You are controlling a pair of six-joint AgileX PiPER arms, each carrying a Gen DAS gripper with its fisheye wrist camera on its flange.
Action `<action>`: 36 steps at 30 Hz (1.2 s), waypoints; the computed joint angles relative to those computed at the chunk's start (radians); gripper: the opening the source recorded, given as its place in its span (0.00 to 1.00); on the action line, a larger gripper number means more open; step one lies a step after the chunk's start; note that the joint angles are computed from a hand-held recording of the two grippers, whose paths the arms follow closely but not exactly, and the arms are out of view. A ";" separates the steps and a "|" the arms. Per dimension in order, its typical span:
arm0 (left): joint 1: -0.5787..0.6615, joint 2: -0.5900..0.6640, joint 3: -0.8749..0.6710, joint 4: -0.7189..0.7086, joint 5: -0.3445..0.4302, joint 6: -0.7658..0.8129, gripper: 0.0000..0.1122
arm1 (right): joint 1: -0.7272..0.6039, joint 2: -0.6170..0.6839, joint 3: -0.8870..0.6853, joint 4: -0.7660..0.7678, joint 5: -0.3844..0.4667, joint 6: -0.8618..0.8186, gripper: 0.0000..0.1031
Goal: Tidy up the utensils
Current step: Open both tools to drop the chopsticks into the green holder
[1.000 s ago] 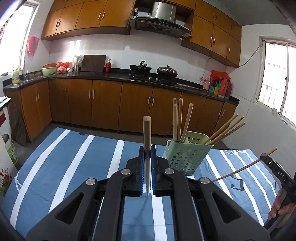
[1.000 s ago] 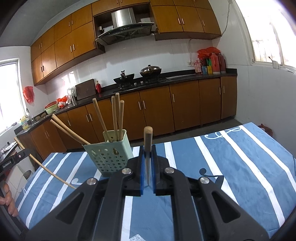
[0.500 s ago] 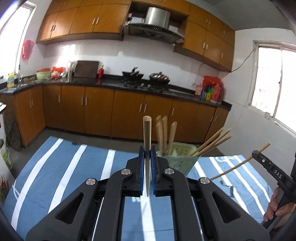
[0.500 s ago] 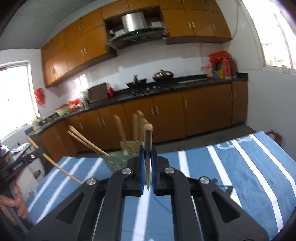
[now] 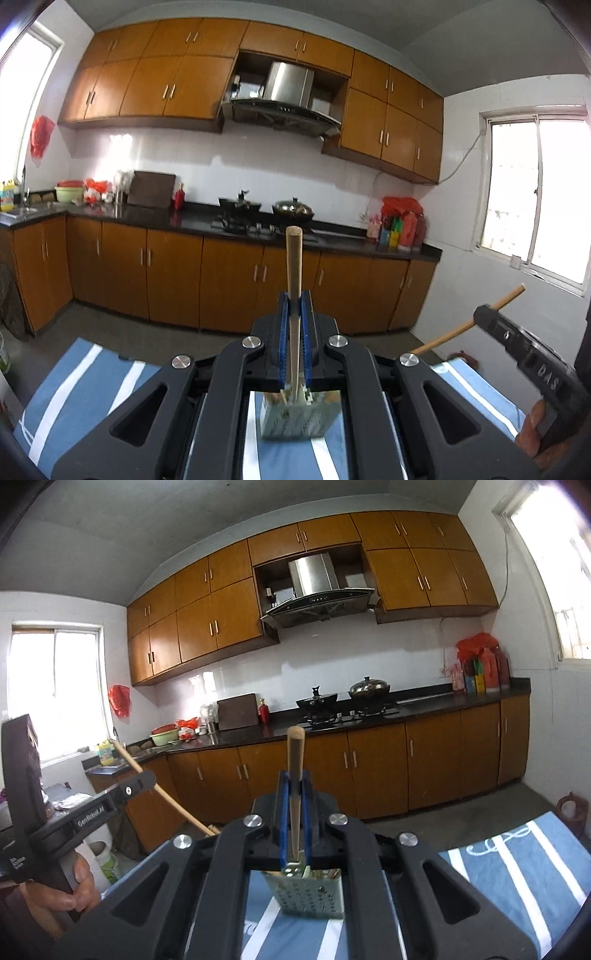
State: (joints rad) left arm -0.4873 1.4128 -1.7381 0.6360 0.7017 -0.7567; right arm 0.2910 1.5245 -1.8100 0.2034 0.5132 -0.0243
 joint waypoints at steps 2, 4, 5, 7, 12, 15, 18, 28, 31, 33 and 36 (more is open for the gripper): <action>0.001 0.044 -0.039 0.020 0.000 -0.021 0.06 | 0.006 0.061 -0.081 -0.056 0.044 0.037 0.07; 0.011 0.095 -0.075 0.020 0.000 -0.024 0.06 | 0.008 0.119 -0.152 -0.086 0.086 0.064 0.07; 0.011 0.112 -0.084 0.022 0.002 -0.026 0.06 | 0.006 0.153 -0.194 -0.097 0.111 0.075 0.07; 0.018 0.139 -0.088 0.019 0.000 -0.030 0.06 | 0.000 0.212 -0.266 -0.097 0.158 0.082 0.07; 0.051 0.175 -0.058 -0.030 -0.029 -0.016 0.06 | -0.011 0.293 -0.347 -0.080 0.216 0.084 0.07; 0.070 0.195 -0.054 -0.061 -0.040 0.001 0.06 | -0.008 0.324 -0.378 -0.084 0.229 0.094 0.07; 0.083 0.205 -0.057 -0.098 -0.047 0.026 0.06 | -0.008 0.337 -0.379 -0.081 0.227 0.098 0.07; 0.098 0.180 -0.056 -0.135 -0.042 0.029 0.33 | -0.025 0.301 -0.313 -0.047 0.183 0.101 0.23; 0.097 0.158 -0.048 -0.118 -0.047 0.018 0.35 | -0.025 0.258 -0.254 -0.051 0.149 0.103 0.25; 0.094 0.129 -0.028 -0.104 -0.050 0.004 0.35 | -0.023 0.223 -0.207 -0.059 0.124 0.106 0.27; 0.092 0.082 0.009 -0.086 -0.053 -0.009 0.36 | -0.019 0.161 -0.121 -0.074 0.076 0.107 0.34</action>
